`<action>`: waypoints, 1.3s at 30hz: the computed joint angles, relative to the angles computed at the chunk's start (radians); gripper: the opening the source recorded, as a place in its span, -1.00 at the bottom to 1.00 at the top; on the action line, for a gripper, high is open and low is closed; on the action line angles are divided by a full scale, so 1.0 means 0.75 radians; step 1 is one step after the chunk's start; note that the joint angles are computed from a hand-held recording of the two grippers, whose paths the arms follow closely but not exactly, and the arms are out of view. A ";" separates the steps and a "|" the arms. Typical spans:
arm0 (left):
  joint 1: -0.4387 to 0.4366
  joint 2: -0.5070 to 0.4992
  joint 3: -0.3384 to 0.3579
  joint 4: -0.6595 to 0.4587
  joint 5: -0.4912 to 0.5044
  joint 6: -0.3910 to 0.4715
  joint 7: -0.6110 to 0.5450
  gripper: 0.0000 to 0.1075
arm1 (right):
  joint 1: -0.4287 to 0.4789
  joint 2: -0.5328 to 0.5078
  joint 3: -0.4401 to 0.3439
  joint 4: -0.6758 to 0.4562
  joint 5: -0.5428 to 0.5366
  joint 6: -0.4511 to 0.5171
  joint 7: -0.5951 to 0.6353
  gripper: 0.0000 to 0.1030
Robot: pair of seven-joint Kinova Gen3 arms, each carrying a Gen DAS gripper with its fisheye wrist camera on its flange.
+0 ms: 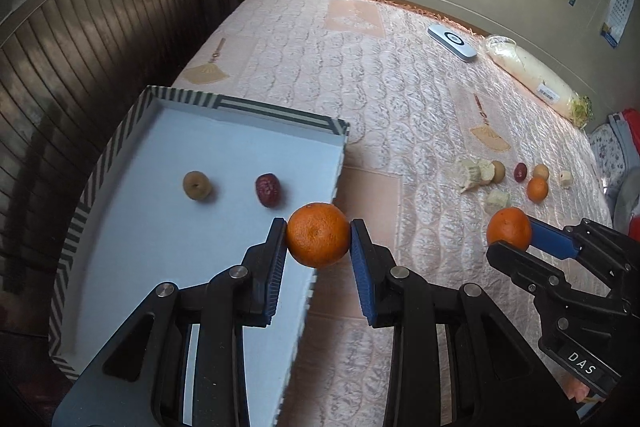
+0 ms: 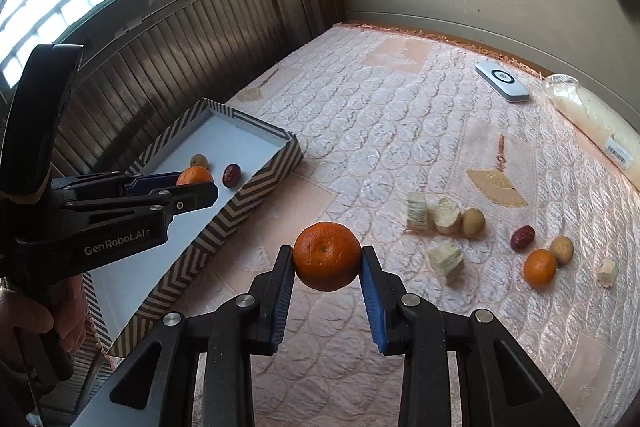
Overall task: Organize fruits
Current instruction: 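Carry both oranges into the striped tray and open both grippers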
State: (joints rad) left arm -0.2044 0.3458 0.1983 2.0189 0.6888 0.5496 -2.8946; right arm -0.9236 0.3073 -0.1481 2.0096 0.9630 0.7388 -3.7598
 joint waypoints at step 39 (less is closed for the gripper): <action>-0.104 0.250 -0.044 -0.274 -0.303 0.025 0.422 -0.42 | 0.155 0.351 0.181 -0.494 -0.507 -0.380 1.045 -0.38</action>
